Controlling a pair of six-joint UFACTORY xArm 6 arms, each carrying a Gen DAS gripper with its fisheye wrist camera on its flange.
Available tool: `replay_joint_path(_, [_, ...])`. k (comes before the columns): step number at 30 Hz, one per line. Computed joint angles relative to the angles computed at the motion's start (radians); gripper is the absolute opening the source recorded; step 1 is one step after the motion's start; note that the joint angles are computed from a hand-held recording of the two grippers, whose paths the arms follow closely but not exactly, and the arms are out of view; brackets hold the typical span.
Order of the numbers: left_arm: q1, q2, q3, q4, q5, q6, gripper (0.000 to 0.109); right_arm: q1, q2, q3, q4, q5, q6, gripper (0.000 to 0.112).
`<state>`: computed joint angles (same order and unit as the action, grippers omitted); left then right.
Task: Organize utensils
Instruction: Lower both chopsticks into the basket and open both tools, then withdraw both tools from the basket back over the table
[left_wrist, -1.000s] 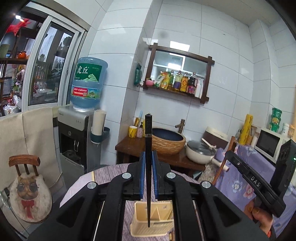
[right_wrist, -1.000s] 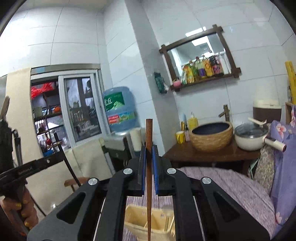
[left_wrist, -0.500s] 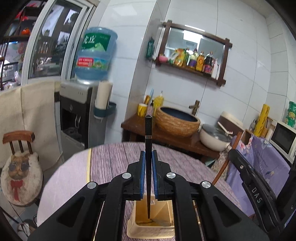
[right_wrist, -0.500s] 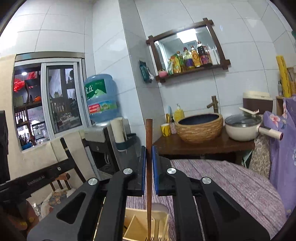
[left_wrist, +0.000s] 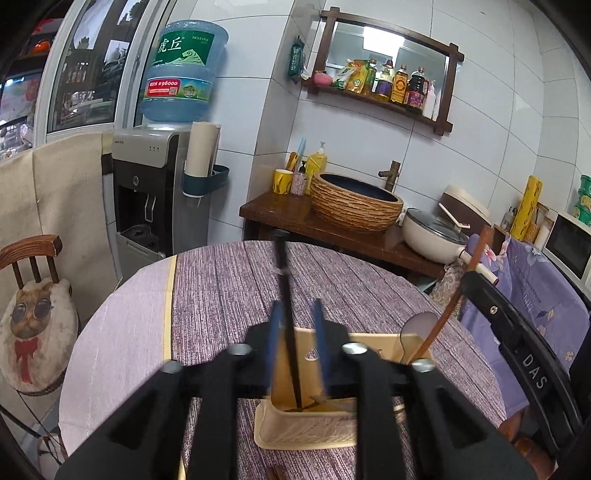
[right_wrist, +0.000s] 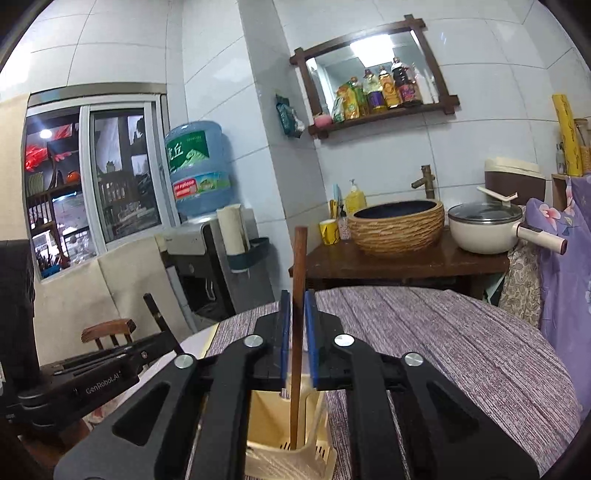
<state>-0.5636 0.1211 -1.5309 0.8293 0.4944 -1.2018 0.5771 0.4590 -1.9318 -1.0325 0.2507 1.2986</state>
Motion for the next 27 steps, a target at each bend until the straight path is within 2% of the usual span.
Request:
replay_joint_path(1, [-0.001,-0.013,0.015,0.02,-0.007,-0.021,0.055,0.0,-0.017,0.02,-0.049,0.0,0.046,0.046])
replay_joint_path(2, [-0.002,-0.029,0.034,0.052,-0.011,-0.055,0.061,0.001,-0.049,0.058,-0.121,0.004,0.116,0.051])
replay_joint_path(3, [-0.007,-0.052,0.057,0.093,-0.006,-0.094,0.061,0.002,-0.073,0.088,-0.151,0.006,0.145,0.051])
replay_joint_path(5, [-0.017,-0.084,0.09,0.116,0.012,-0.108,0.064,0.006,-0.124,0.159,-0.121,0.008,0.123,0.051])
replay_joint_path(8, [-0.031,-0.144,0.169,0.122,0.038,-0.143,0.07,0.011,-0.187,0.271,0.054,0.007,-0.022,0.057])
replay_joint_path(11, [-0.045,-0.194,0.256,0.093,0.082,-0.146,0.07,0.037,-0.242,0.373,0.198,0.09,-0.18,0.059])
replay_joint_path(13, [-0.051,-0.209,0.298,0.048,0.107,-0.123,0.067,0.052,-0.26,0.415,0.251,0.143,-0.238,0.059])
replay_joint_path(18, [-0.056,-0.222,0.403,-0.159,0.109,-0.005,0.052,0.085,-0.269,0.523,0.472,0.223,-0.38,0.059])
replay_joint_path(21, [-0.067,-0.224,0.449,-0.252,0.088,0.048,0.047,0.105,-0.259,0.547,0.513,0.261,-0.399,0.059])
replay_joint_path(27, [-0.108,-0.214,0.477,-0.296,0.081,0.096,0.047,0.134,-0.251,0.546,0.504,0.325,-0.396,0.059])
